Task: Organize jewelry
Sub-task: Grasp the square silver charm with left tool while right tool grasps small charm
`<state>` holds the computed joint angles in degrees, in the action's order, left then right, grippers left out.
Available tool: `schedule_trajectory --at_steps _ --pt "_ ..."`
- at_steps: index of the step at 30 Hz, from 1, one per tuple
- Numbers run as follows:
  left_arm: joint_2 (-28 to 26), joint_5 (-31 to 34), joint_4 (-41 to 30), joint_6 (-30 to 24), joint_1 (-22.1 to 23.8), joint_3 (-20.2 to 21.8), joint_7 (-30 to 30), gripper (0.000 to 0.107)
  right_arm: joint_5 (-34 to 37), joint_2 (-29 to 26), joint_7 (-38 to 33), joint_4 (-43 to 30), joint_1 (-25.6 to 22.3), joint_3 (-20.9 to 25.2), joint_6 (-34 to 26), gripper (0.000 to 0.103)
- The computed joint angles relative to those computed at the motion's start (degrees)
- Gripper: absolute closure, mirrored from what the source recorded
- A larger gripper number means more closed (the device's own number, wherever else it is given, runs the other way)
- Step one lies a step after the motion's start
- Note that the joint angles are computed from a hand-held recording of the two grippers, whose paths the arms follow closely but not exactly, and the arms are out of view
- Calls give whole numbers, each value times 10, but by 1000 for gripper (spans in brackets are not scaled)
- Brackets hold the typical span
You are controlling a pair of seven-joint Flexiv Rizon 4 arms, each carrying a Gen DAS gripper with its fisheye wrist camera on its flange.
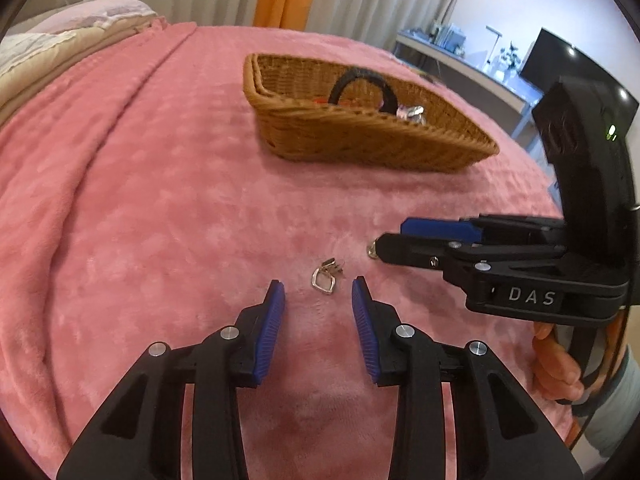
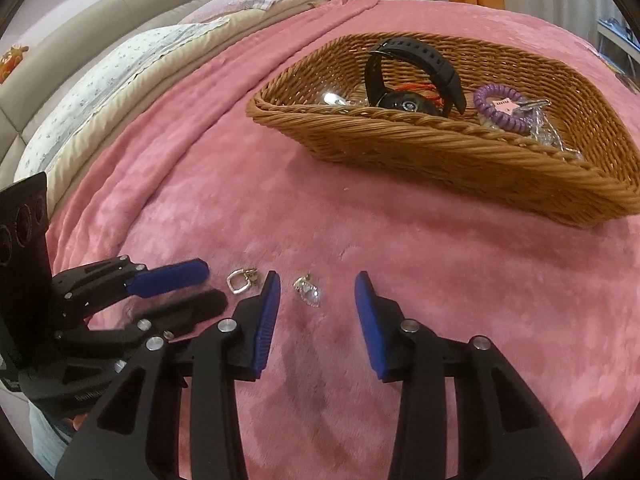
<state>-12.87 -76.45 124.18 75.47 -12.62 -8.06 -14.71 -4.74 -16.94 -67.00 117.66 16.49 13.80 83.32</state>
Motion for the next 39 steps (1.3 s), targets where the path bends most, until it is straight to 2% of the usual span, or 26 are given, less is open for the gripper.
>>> schedule_trajectory --at_steps 3,5,8,9,11,16,20,23,26,28,30,34,37,39 --pt "-5 10 -2 11 -4 -2 0 74 -7 -8 -1 -8 5 -4 -6 72" --pt "-9 28 -3 21 -5 -3 -11 74 -8 -11 -10 -12 2 1 -9 83" --pt "-15 63 -3 38 -4 -6 -34 75 -12 -12 -15 -11 6 -1 -12 94" --pt "-15 66 -1 45 -3 -10 -33 77 -17 -10 -13 -8 10 -5 -10 94" --pt "-15 75 2 55 0 -15 -36 94 -26 -7 -5 -1 17 -14 -4 94" --pt "-11 57 7 74 4 -33 -13 95 -25 6 6 17 11 -16 12 94" --pt "-5 9 10 91 -5 -40 22 95 -21 26 18 40 4 -21 27 94" --pt "3 -28 13 90 -21 -34 48 95 -67 57 71 86 28 -71 49 94" --pt "11 -40 20 93 -40 -24 52 95 -114 83 119 123 29 -102 62 94" --pt "15 -44 28 100 -52 -19 50 95 -188 103 186 159 40 -147 74 94" --pt "21 -42 38 115 -64 -16 38 95 -244 118 238 184 35 -170 81 94" --pt "34 -49 55 119 -80 -13 38 95 -327 132 311 212 10 -182 86 94" --pt "44 -22 68 106 -82 -7 24 95 -328 134 310 219 -13 -160 88 94" --pt "51 -6 74 89 -79 -3 12 94 -353 138 321 225 -26 -152 87 93"
